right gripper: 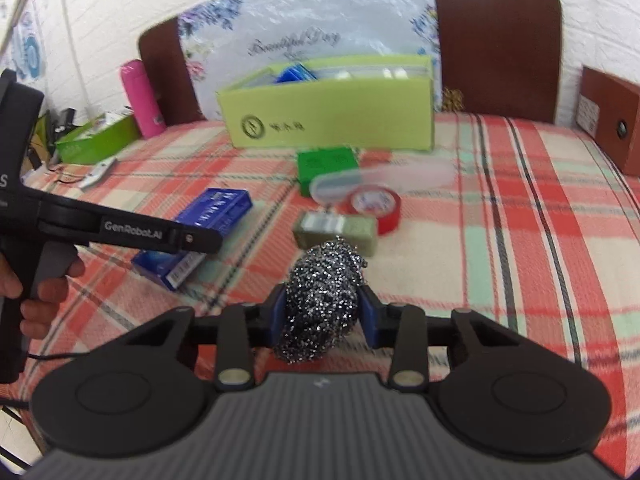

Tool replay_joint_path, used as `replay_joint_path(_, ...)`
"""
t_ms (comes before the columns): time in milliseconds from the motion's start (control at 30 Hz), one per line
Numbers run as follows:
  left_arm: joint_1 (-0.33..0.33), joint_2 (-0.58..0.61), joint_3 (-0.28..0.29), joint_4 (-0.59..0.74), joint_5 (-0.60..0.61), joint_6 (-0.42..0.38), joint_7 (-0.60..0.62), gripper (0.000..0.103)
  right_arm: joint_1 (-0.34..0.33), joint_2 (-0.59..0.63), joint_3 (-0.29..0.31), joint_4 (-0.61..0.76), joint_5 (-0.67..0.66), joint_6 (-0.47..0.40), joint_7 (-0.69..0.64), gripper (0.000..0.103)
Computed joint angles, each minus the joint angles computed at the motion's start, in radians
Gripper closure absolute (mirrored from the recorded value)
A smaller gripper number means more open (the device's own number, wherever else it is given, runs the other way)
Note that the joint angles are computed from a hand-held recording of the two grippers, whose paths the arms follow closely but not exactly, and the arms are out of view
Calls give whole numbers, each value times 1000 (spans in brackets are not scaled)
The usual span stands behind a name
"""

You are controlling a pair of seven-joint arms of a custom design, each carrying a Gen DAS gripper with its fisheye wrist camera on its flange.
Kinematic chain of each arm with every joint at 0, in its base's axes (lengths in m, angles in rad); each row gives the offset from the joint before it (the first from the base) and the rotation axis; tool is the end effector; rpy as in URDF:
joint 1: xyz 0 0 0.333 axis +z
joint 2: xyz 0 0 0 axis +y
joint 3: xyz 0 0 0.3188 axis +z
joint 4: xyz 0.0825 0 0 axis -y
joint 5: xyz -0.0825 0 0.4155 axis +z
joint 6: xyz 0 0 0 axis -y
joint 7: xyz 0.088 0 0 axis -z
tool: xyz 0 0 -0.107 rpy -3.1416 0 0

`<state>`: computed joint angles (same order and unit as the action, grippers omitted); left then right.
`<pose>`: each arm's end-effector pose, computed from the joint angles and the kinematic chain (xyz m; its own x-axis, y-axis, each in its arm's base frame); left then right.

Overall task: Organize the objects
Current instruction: 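Grasp the blue medicine box with the left gripper while the right grasps the steel wool, then carry the medicine box and steel wool into the lime-green box and release both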

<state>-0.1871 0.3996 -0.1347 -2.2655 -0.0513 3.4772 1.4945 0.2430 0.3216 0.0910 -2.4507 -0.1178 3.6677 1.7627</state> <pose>0.5739 -0.1826 0.2551 -0.2094 -0.9691 0.1308 -0.6960 0.0538 -0.7160 0.5088 0.1925 0.2543 0.3106 -0.9409 -0.1353 -0.6306 -0.0974 -0.7700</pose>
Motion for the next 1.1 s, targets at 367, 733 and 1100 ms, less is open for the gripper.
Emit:
replay_joint_path(367, 193, -22, -130, 130, 271, 67, -137, 45, -33, 58, -7, 219, -67, 64, 9, 66)
replay_joint_path(733, 257, 312, -253, 681, 345, -138, -167, 45, -11, 358, -60, 741, 43, -64, -110, 66)
replay_joint_path(1100, 51, 468, -9, 926, 166, -242, -123, 22, 43, 644, -139, 1159, 84, -320, -249, 33)
